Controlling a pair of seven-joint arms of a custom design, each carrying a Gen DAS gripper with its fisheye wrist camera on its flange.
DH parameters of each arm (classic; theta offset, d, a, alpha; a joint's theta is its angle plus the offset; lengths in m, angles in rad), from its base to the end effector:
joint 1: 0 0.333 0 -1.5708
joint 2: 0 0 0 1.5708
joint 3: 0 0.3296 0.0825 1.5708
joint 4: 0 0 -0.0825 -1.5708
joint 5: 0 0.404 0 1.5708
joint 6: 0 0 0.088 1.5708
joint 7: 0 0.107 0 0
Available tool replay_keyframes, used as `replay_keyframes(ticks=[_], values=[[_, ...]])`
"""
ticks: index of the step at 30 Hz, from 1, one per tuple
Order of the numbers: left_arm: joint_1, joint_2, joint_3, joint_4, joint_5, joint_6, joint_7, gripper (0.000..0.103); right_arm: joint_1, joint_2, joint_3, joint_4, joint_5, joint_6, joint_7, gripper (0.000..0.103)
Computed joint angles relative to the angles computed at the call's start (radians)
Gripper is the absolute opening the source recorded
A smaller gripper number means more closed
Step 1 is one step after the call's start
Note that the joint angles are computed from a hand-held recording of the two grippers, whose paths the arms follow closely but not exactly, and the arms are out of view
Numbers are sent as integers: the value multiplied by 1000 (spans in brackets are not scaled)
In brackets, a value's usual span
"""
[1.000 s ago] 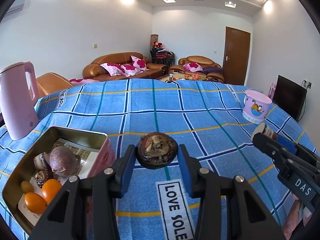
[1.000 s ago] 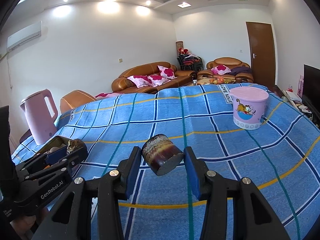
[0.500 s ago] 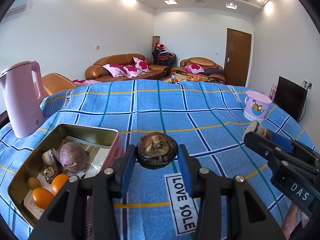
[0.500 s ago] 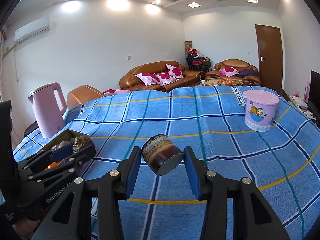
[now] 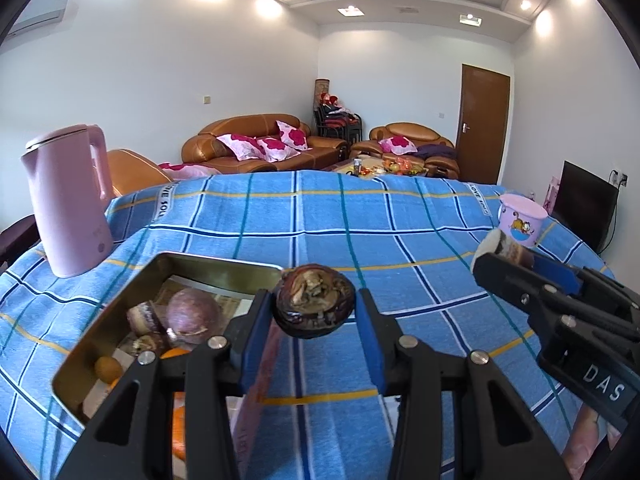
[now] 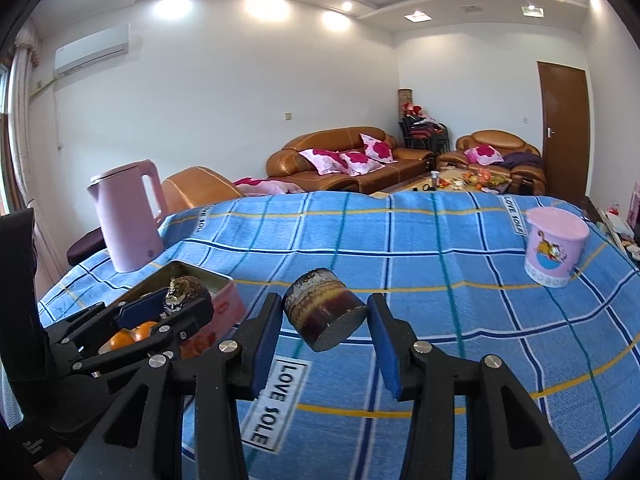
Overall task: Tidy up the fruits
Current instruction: 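Lift the brown fruit and the can and carry both over the tin box, then lower the brown fruit and can into the tin and open both grippers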
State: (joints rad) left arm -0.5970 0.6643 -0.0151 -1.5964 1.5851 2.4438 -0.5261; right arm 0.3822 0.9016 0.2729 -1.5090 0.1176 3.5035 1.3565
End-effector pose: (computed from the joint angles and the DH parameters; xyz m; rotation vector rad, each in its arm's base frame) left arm 0.6067 -0.4222 0.2600 -1.7303 1.3481 -0.8297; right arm 0.6609 0.4085 0.2682 -1.7825 1.0563 -0.5267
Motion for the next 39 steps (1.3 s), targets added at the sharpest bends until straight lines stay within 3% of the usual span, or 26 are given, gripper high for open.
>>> replay_keyframes(ticks=[11, 39], values=[[35, -83, -21, -119, 11, -36, -48, 44, 23, 14, 28, 61, -28, -57, -24, 46], [150, -190, -69, -302, -18, -74, -78, 44, 158, 156, 11, 348, 61, -263, -180, 46]])
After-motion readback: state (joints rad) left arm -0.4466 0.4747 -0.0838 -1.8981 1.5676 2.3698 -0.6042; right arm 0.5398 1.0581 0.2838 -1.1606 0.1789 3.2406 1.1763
